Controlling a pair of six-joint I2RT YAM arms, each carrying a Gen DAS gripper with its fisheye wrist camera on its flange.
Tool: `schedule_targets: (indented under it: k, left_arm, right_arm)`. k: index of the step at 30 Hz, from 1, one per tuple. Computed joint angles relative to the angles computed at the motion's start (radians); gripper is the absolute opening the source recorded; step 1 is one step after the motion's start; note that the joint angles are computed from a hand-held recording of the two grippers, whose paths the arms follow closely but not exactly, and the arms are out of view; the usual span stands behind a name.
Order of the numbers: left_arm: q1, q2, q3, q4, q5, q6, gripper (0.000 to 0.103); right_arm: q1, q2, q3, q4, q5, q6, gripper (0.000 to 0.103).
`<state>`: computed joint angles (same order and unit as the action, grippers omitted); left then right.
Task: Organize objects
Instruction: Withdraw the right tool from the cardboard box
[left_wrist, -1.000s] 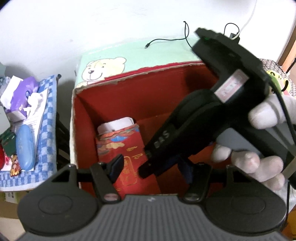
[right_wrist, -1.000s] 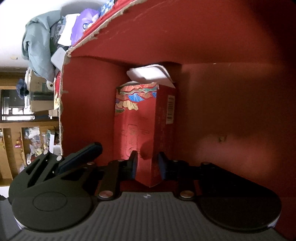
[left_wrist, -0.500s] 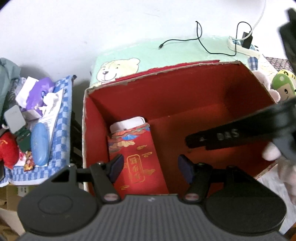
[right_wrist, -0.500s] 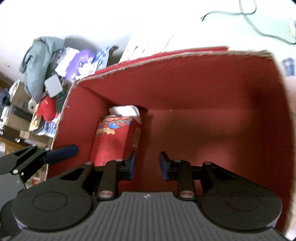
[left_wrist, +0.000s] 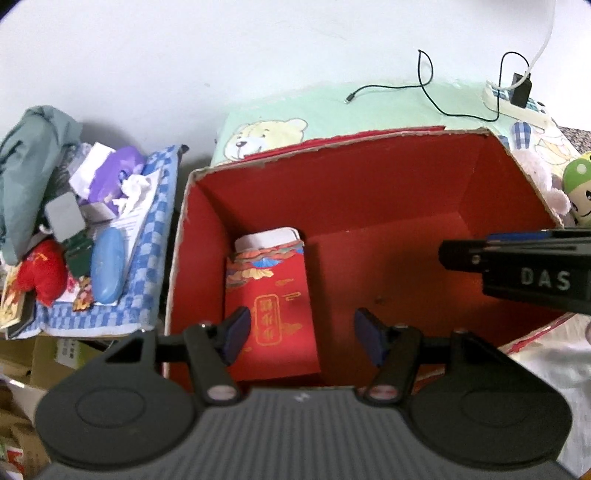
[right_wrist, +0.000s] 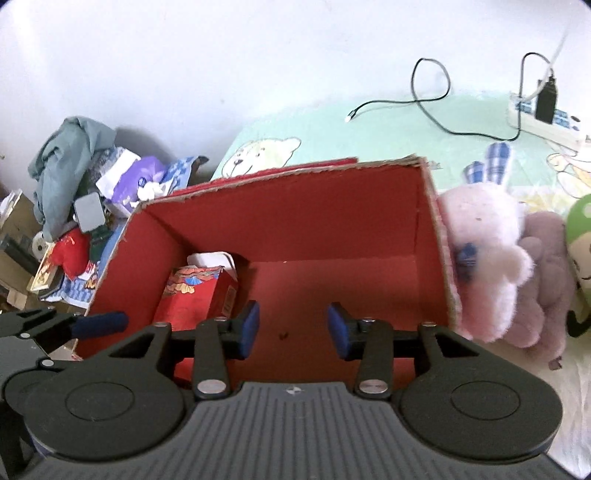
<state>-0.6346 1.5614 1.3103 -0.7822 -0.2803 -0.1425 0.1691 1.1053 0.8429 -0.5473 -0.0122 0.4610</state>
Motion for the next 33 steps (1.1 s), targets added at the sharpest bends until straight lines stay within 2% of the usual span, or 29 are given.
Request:
schedule_targets:
  k: [2, 10, 16, 20, 23, 33]
  left_arm:
    - [-0.018, -0.005, 0.004, -0.014, -0.018, -0.027, 0.066]
    - [-0.067, -0.033, 0.004, -0.06, -0.063, -0.128, 0.066]
    - [-0.098, -0.047, 0.008, -0.094, -0.084, -0.191, 0.066]
    - [-0.107, -0.044, 0.018, -0.122, -0.098, -0.236, 0.072]
    - [-0.114, -0.054, 0.015, -0.129, -0.108, -0.253, 0.072]
    - [-0.152, -0.107, -0.004, -0.141, -0.117, -0.291, 0.069]
  right_arm:
    - [-0.001, -0.039, -0.021, -0.003, 0.008, -0.008, 0.053]
    - [-0.026, -0.148, -0.065, -0.038, -0.03, -0.013, 0.053]
    - [-0.009, -0.202, -0.09, -0.055, -0.009, -0.017, 0.053]
    - [-0.008, -0.238, -0.108, -0.052, -0.001, -0.02, 0.053]
    - [-0.004, -0.265, -0.121, -0.057, 0.004, -0.022, 0.053]
    - [-0.05, -0.366, -0.15, -0.087, -0.085, -0.009, 0.053]
